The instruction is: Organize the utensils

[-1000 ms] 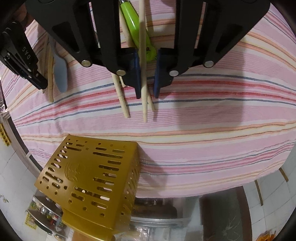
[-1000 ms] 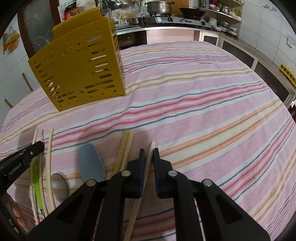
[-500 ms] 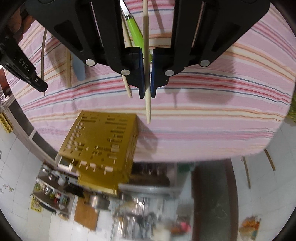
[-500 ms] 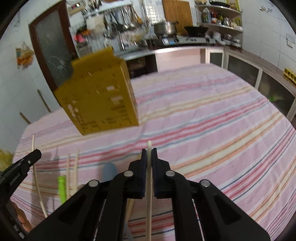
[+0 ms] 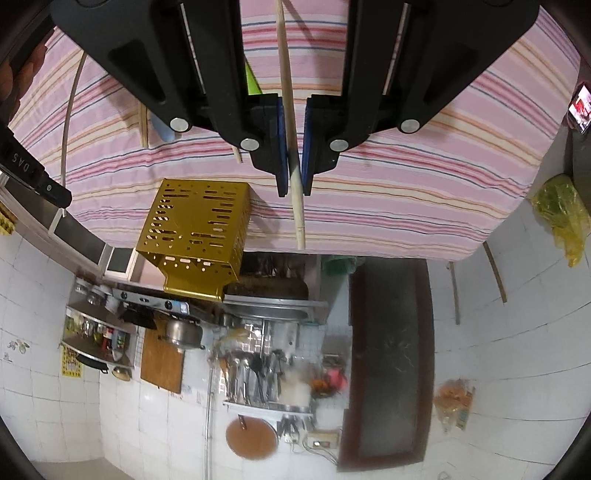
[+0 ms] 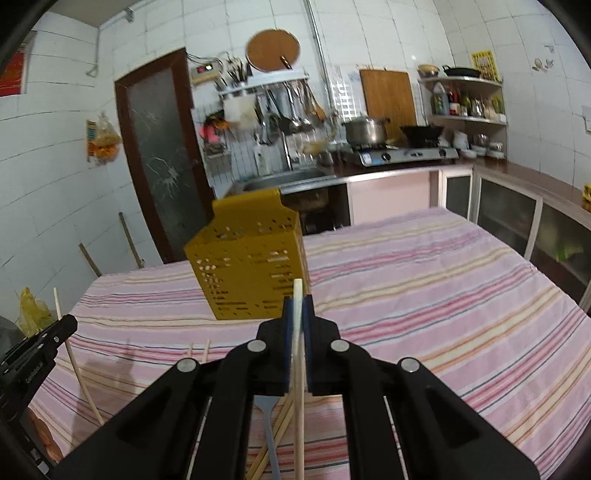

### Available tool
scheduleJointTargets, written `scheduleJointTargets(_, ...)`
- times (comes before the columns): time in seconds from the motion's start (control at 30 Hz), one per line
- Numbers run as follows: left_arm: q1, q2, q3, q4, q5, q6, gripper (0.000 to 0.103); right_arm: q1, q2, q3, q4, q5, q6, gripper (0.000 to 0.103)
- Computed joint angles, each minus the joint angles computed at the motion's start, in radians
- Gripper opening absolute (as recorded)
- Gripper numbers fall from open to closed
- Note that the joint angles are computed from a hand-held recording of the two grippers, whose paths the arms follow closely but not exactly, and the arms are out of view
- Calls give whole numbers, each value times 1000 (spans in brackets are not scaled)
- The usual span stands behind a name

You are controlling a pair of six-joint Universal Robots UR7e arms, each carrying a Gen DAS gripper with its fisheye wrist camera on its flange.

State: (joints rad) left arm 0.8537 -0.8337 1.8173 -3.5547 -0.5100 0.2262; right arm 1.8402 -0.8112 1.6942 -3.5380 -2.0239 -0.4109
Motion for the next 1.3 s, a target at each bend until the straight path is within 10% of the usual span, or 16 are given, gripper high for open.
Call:
scheduleJointTargets(0.73,-42,9,-10,-200,17,162,5,-7,-22,36,-134,144,-70,6)
scheduleJointTargets(0.93,21,-44,-38,149,0,-100,6,-15,-7,-5,-80,134,-69,6)
scheduleJointTargets(1.07,84,-49,-87,367,-37,-249,57,-26,10,-43,-19,101,-48,6)
scheduleJointTargets(1.3,170,23,-234,724,-21,-431,59,-47,71,-163,98,49,-39,6)
